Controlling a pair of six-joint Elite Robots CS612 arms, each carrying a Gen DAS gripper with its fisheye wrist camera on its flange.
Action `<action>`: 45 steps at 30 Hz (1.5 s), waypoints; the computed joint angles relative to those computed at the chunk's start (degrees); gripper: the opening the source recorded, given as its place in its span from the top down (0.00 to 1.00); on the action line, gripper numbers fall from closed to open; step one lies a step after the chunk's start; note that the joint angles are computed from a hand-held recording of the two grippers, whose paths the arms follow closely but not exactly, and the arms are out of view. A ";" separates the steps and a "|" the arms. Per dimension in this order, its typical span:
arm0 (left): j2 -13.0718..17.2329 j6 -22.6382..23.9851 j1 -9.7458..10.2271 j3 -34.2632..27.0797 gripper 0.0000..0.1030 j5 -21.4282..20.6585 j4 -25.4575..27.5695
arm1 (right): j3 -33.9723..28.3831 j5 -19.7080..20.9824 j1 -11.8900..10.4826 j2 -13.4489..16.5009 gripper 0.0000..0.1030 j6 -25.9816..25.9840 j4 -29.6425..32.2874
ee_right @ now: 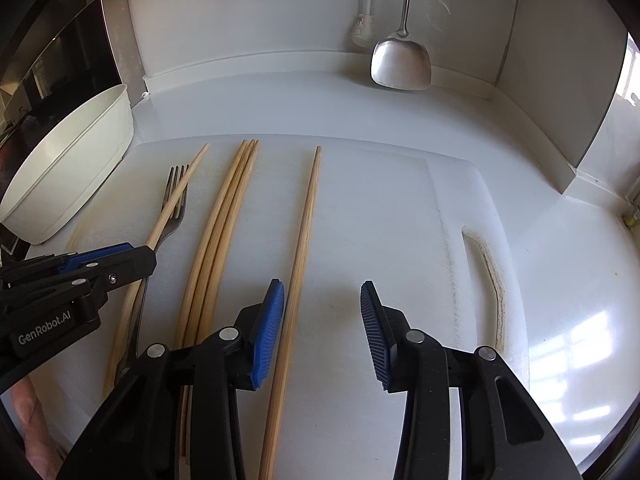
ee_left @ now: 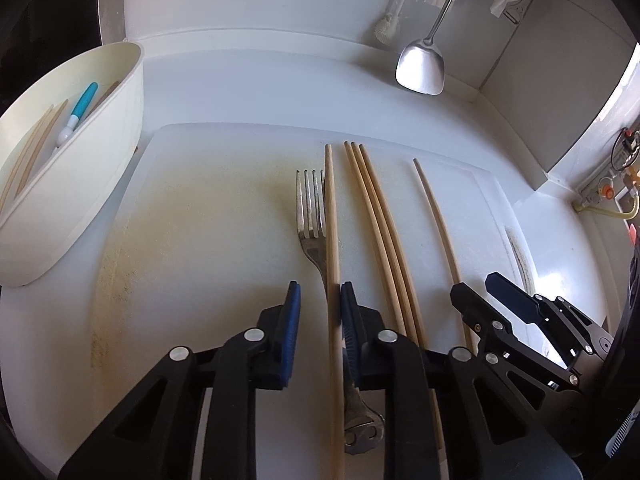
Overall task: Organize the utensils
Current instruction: 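Close the left tool on a chopstick while the right tool grasps another chopstick, then carry both held chopsticks over the white basin with both tools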
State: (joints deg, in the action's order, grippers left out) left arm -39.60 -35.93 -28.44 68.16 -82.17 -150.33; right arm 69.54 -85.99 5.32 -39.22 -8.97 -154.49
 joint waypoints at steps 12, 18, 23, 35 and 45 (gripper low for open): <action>-0.59 0.66 0.09 1.15 0.93 -0.31 -2.18 | -0.04 0.26 0.13 0.05 0.75 -0.22 -0.18; -0.93 0.63 0.27 1.40 0.93 0.01 -2.27 | -0.42 1.84 -0.06 0.13 0.94 0.02 0.69; -1.24 0.19 0.36 1.90 0.93 0.08 -2.13 | -0.12 2.56 -0.27 0.00 0.94 1.22 0.44; -2.57 -0.20 0.57 3.01 0.93 0.63 -2.69 | 0.39 3.54 -0.56 -1.31 0.94 2.34 -1.35; -6.33 -2.34 0.70 5.42 0.93 4.79 -3.41 | -1.27 7.99 -0.13 -2.46 0.94 -0.67 -2.45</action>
